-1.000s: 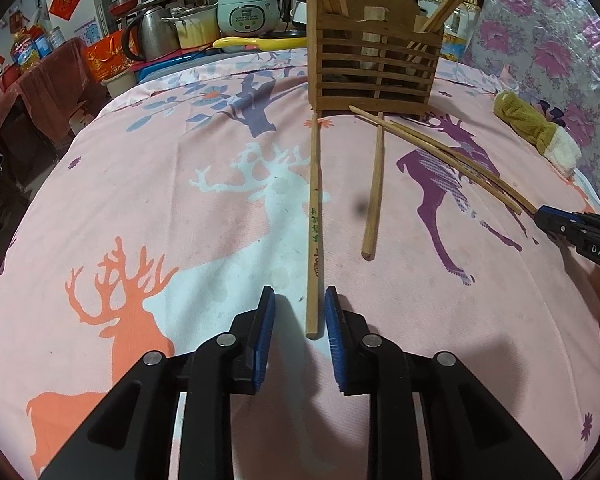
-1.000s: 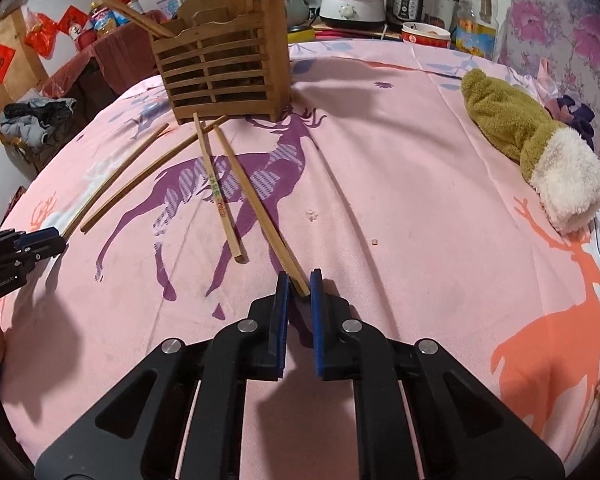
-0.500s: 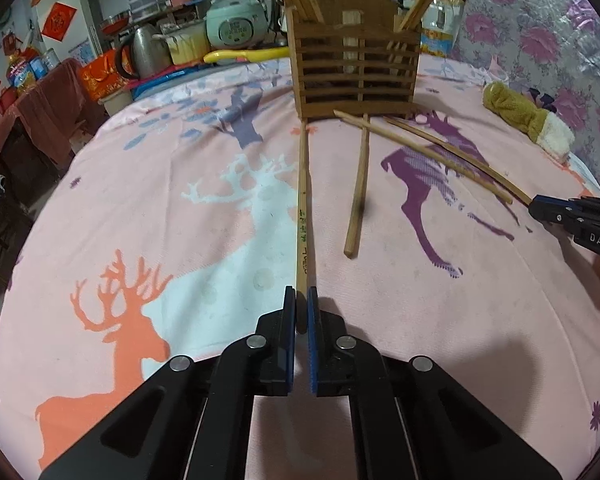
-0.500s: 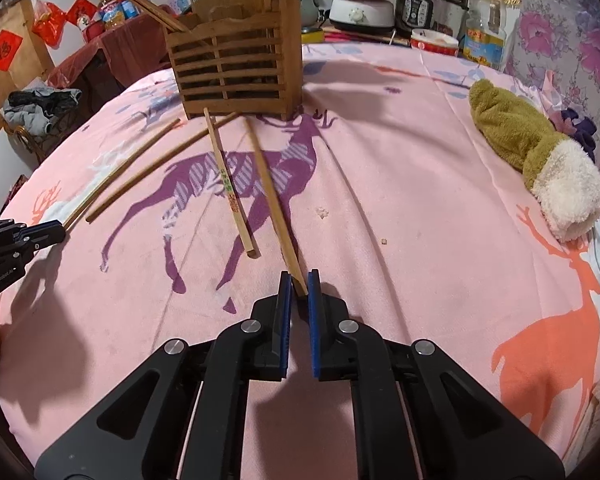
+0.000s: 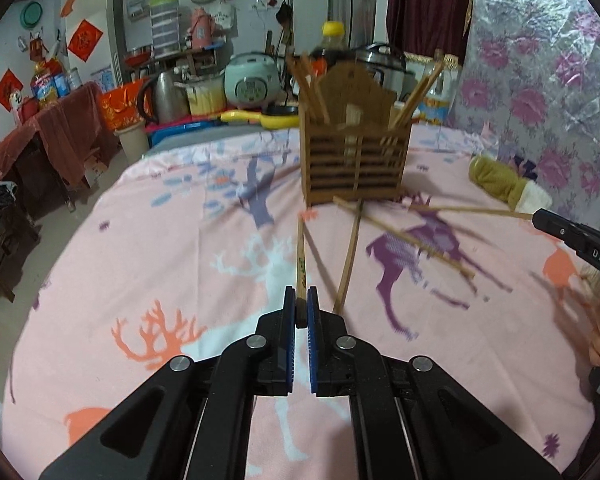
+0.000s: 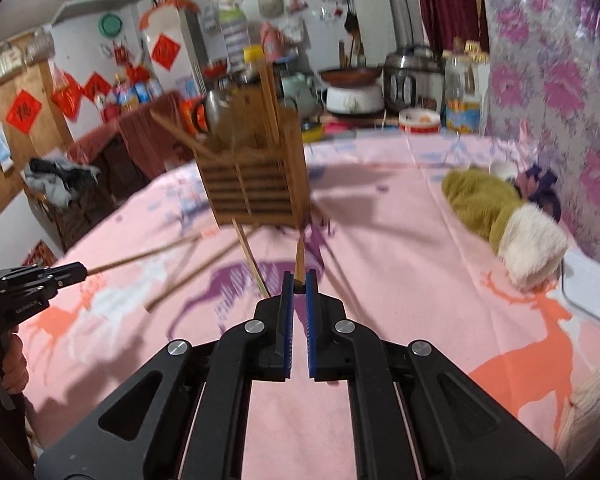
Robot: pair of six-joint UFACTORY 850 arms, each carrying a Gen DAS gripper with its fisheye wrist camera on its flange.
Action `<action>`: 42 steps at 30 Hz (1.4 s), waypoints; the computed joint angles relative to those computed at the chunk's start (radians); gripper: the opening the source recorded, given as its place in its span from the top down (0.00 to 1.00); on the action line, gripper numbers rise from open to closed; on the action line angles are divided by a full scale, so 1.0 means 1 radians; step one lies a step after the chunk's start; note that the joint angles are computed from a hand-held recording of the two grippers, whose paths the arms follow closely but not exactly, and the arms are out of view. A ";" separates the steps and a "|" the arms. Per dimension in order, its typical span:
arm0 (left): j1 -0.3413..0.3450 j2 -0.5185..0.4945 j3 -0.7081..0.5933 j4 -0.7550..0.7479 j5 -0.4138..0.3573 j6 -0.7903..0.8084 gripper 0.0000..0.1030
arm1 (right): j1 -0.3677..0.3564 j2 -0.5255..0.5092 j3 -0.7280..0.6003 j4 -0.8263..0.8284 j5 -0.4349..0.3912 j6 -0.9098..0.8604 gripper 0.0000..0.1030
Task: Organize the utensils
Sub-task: 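Lift the chopsticks and lower them into the wooden holder with both tools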
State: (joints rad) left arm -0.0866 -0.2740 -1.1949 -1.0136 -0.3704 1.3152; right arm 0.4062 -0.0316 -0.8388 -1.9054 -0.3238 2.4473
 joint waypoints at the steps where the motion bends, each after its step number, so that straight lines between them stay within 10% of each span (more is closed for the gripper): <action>1: -0.001 0.003 -0.006 -0.001 -0.002 -0.001 0.94 | 0.002 0.008 -0.001 -0.015 -0.005 0.013 0.94; 31: -0.150 -0.077 -0.383 0.219 0.031 -0.303 0.94 | 0.022 -0.047 -0.230 0.006 -0.070 -0.158 0.94; 42: -0.157 -0.155 -0.517 -0.398 0.090 0.106 0.94 | 0.008 -0.165 -0.408 -0.197 -0.257 0.055 0.94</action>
